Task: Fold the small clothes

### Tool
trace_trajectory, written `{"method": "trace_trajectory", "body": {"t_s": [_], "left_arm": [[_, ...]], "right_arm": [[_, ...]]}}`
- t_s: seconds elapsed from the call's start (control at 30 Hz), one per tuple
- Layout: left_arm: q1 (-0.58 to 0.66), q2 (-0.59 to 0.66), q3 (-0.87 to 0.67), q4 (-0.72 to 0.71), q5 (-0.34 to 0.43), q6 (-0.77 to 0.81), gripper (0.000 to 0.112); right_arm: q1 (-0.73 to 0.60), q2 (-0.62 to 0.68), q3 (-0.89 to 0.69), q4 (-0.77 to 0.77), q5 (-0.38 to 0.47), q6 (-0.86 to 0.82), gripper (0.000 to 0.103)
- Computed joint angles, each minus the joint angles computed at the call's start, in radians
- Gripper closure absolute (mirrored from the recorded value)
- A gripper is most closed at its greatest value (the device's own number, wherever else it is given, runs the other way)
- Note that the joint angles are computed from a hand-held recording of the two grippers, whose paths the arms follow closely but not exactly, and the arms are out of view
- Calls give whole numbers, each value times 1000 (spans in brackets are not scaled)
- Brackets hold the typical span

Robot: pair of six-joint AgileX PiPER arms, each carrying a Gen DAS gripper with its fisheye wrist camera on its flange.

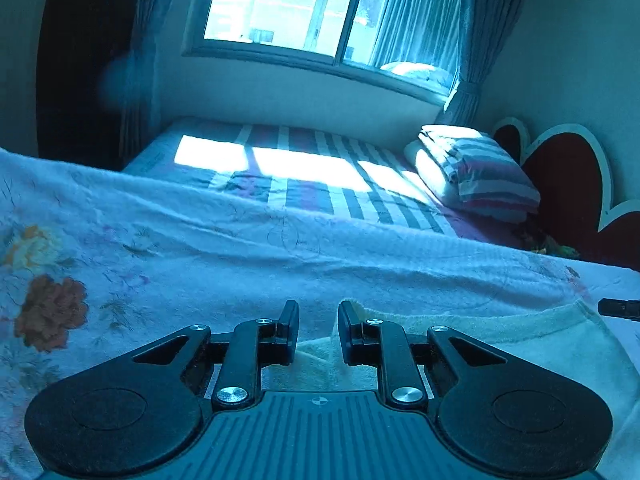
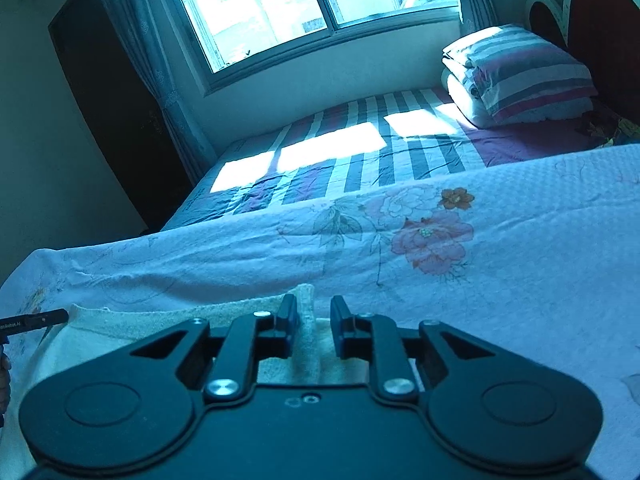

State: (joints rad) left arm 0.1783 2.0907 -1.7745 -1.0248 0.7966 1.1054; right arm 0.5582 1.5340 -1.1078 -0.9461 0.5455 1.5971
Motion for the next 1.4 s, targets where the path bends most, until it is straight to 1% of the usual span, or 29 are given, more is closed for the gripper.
{"method": "trace_trajectory", "body": {"t_s": [0.03, 0.07, 0.1, 0.17, 0.2, 0.27, 0.33, 0.4, 0.47, 0.57, 0.6, 0.63, 0.67, 0.7, 0.73, 0.8, 0.83, 0.87, 0.9, 0.97, 1.0, 1.03, 1.13, 1.2, 1.23, 1.3, 1.33, 1.37, 1.4], "left_arm": [[4, -45, 54, -49, 17, 60, 93], [-6, -77, 87, -60, 53, 105, 93], [-35, -107, 119, -47, 59, 134, 93], [-101, -132, 148, -7, 55, 131, 91], [-133, -125, 140, 15, 62, 98, 87], [-181, -101, 119, 74, 52, 27, 84], [-204, -87, 128, 137, 2, -18, 84], [-167, -98, 174, 85, -33, 22, 84], [-101, -101, 194, 62, -59, 37, 84], [3, -55, 148, 28, 18, 72, 85], [25, -46, 134, 27, 40, 68, 85], [36, -46, 127, 31, 47, 66, 85], [37, -58, 139, 40, 25, 62, 84], [29, -82, 159, 74, -28, 27, 82], [34, -97, 174, 69, -41, 20, 82], [68, -158, 237, -22, 6, 68, 79], [72, -204, 287, -44, 23, 103, 71], [70, -262, 355, -73, 27, 163, 67], [71, -322, 432, -114, 39, 225, 58], [87, -428, 563, -147, 113, 273, 58], [94, -492, 644, -156, 128, 307, 58], [97, -567, 736, -172, 115, 352, 58], [138, -703, 890, -139, 156, 357, 58], [142, -744, 938, -96, 169, 359, 58], [133, -759, 958, -80, 154, 356, 58], [131, -768, 976, -63, 154, 336, 58], [125, -773, 987, -56, 129, 330, 58], [131, -765, 995, -51, 111, 337, 58], [133, -753, 998, -38, 90, 323, 58]], "right_arm": [[28, -15, -7, -5, 26, 1, 85], [65, -23, -21, -13, 41, -5, 85], [99, -16, -45, 5, 42, -38, 85], [147, 50, -135, 87, 15, -144, 84], [161, 97, -185, 110, -7, -169, 84], [166, 211, -323, 256, -6, -321, 84], [161, 305, -438, 363, 24, -442, 84], [157, 353, -498, 426, 73, -537, 87], [157, 307, -432, 365, 79, -478, 88], [156, 184, -259, 209, 141, -294, 88], [139, 136, -184, 181, 133, -241, 89], [118, 85, -111, 162, 109, -186, 95], [97, 44, -56, 159, 85, -156, 99], [84, 16, -27, 161, 76, -141, 99], [82, 0, -15, 161, 78, -128, 97], [123, -26, -25, 130, 145, -70, 80], [166, -44, -23, 78, 177, -15, 77], [205, -60, -23, 51, 193, 19, 77], [239, -63, -34, 53, 199, 27, 77], [335, -50, -73, 36, 230, 63, 77], [377, -38, -92, 42, 231, 80, 77], [422, -13, -121, 54, 237, 87, 77], [558, 73, -213, 55, 316, 115, 78], [634, 125, -259, 43, 371, 161, 78], [651, 152, -284, 54, 387, 162, 78], [666, 210, -345, 77, 413, 119, 79], [669, 230, -365, 76, 417, 109, 82], [669, 254, -389, 81, 414, 102, 88], [658, 273, -414, 119, 423, 75, 86]]}}
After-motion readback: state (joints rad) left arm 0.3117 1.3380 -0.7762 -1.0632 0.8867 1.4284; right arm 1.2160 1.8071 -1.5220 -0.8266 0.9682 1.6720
